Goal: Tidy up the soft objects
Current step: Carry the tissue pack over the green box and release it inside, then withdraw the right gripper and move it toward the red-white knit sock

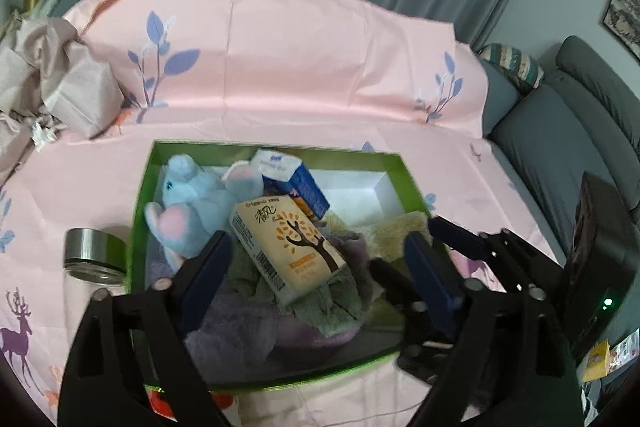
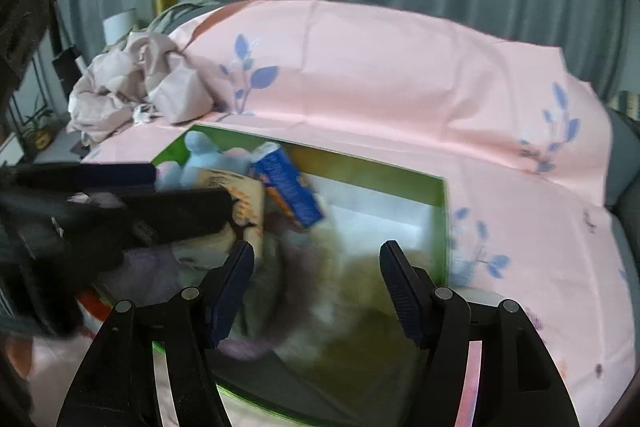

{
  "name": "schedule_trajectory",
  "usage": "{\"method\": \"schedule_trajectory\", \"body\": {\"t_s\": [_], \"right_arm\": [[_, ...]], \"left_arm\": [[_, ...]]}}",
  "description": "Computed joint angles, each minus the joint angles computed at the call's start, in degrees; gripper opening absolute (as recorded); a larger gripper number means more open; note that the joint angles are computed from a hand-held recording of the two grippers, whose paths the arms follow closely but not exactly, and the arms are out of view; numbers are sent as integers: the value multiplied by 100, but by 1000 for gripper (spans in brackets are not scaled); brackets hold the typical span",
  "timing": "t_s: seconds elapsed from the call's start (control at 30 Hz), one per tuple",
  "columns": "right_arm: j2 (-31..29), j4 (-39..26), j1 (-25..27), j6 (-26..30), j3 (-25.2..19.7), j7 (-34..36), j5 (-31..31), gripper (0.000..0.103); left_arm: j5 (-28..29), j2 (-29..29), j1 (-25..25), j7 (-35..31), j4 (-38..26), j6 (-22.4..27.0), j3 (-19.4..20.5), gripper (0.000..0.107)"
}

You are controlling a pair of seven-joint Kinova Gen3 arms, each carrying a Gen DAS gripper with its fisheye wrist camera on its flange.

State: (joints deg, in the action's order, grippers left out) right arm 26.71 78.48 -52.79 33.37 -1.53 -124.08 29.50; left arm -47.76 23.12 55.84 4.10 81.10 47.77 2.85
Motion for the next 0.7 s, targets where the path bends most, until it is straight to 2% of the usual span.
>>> {"method": "schedule_trajectory", "body": {"t_s": [0.07,0.23,0.5,0.7], "right_arm": [[-225,297,-169,-80,188,-296,240,66],[-760,890,-258,-201,201,-1063,724,66],[-1270,1478,-48,-373,-357,-1681,1011,67],[-1394,1687,9,-414,-711,-1665,848,67]], "left_arm": [[-253,-87,212,203,64,142,-59,102],[-573,-202,501,431,53,809,144,102],[-656,-102,928,672,-96,2050,517,102],[-712,-100,1238,927,-55,2452,645,102]]}}
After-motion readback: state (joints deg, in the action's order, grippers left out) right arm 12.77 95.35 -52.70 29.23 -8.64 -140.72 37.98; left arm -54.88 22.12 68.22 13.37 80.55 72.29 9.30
